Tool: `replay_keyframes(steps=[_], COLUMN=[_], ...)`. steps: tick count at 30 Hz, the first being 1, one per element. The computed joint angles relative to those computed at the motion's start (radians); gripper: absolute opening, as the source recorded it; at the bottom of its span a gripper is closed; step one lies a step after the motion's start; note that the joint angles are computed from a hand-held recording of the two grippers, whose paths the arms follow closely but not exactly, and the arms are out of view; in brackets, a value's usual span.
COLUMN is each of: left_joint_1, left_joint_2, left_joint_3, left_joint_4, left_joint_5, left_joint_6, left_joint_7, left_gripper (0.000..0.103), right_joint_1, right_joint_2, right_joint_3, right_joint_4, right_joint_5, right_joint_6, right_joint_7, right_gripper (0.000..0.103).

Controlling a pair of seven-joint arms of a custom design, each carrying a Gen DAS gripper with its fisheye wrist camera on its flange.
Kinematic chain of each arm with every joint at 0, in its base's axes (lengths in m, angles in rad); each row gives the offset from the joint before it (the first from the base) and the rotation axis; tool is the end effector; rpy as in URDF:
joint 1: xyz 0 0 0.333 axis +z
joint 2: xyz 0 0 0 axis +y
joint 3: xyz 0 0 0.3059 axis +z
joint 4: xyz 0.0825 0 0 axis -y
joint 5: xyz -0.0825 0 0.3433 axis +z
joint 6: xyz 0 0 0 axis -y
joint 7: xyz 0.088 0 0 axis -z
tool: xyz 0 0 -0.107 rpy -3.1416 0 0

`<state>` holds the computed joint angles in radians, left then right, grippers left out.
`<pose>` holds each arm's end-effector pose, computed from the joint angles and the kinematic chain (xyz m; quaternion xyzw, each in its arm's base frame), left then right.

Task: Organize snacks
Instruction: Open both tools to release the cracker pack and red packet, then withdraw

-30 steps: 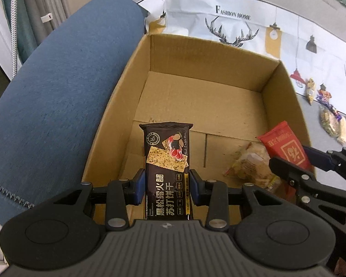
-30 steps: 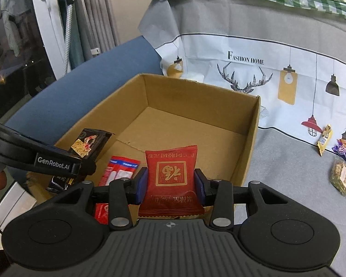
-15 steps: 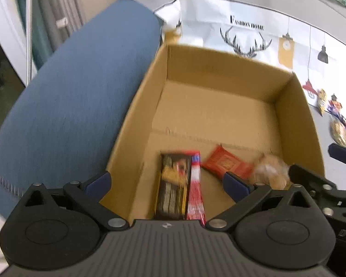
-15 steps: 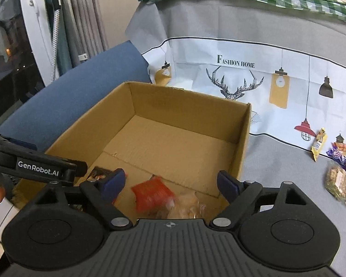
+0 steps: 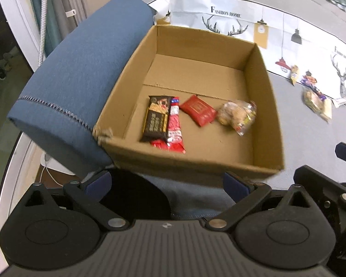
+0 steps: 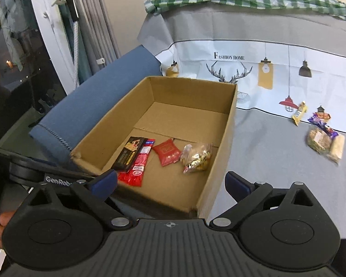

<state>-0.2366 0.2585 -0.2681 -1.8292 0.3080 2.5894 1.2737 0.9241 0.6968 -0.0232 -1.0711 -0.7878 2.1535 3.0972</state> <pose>0.5504 -0.2944 0.4631 -0.5321 0.8042 -0.2044 0.1684 0.4754 0.5632 0.4746 -0.5444 0.7361 -0.2552 0.3109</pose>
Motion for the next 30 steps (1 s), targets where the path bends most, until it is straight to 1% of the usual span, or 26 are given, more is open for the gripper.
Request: replay_keyframes(steps=[2,6,12,19,24,30], left_joint_1=[-0.003,-0.013,-0.030,-0.047,-0.053,-0.055], left_joint_2=[-0.057,-0.127,-0.212,-0.276,-0.295,-0.296], left_joint_3=[-0.001,-0.002,0.006,0.014,0.019,0.022], left_joint_4=[-0.077,-0.164,-0.255,-0.319,-0.335,-0.335], left_joint_5=[0.009,0.025,0.064,0.089,0.101,0.103], left_joint_6=[0.030,0.073,0.134,0.168,0.178,0.176], left_joint_7=[-0.021,-0.031,-0.065,-0.088,-0.095,-0.094], left_gripper=[0.103,0.103,0.103,0.103,0.103,0.103], right_joint_1=[0.029,0.091,0.142,0.156,0.160,0.155], right_joint_2=[-0.018,-0.036,-0.081,-0.131,-0.145,-0.148], right_joint_3=[-0.005,-0.012,-0.008,0.024,0.041,0.053], right_joint_4=[-0.015,-0.021,-0.076,-0.145,-0.163,-0.168], right_joint_5=[-0.026,-0.101,-0.205,-0.279,-0.313,-0.325], right_joint_6=[-0.022,-0.097,-0.138,-0.172,-0.193,-0.196], right_joint_7=[0.008,-0.001,0.051,0.129,0.154,0.167], right_gripper=[0.100,0.102,0.102,0.102,0.102,0.102])
